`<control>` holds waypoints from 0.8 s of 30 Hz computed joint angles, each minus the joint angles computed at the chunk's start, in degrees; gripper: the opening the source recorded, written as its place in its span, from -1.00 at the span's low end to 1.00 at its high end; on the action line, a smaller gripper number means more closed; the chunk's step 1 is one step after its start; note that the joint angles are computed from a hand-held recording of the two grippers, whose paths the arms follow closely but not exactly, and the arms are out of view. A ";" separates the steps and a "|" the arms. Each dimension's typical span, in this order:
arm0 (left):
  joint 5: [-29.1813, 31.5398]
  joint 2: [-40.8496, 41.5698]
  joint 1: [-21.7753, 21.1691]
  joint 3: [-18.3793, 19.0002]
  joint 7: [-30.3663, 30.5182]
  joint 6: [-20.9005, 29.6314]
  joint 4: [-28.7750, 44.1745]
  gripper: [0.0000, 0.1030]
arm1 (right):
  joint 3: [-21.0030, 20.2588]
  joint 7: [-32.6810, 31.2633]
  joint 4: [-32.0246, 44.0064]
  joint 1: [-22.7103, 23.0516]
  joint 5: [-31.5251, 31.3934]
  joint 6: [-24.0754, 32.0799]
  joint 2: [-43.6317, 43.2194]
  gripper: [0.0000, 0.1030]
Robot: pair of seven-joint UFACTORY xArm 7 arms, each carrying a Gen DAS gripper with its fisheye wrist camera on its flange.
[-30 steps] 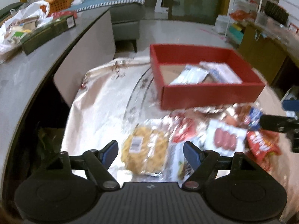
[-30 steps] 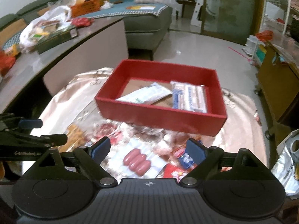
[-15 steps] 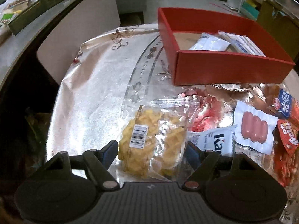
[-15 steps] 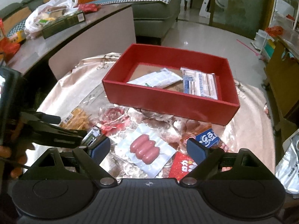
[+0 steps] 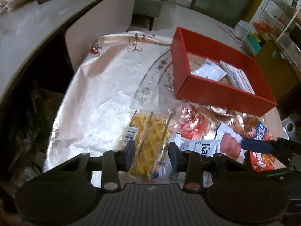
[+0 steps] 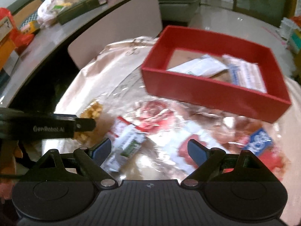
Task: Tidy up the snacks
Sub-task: 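Move both tools back to the remaining snacks beside the box, then grasp the yellow snack bag with the left tool while the right tool approaches the Kaprons box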
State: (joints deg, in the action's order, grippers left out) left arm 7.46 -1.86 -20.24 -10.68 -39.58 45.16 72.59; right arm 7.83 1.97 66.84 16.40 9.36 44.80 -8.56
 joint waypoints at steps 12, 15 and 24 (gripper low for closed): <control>-1.51 2.35 0.32 0.74 0.29 2.18 1.26 0.10 | 0.28 -5.32 2.82 0.96 3.80 1.16 5.44 -0.18; -2.02 2.85 0.39 0.91 0.16 1.75 1.24 0.18 | -0.18 -6.42 3.03 0.50 6.06 2.00 5.44 -0.20; -1.96 1.43 0.53 1.08 -0.83 0.20 0.88 -0.25 | -2.28 -9.14 1.63 -1.35 12.75 1.68 1.13 -0.29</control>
State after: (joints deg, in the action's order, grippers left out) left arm 5.50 -0.42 -19.71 -9.60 -40.41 45.36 73.46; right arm 5.55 -7.17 68.47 15.05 22.11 46.48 -7.43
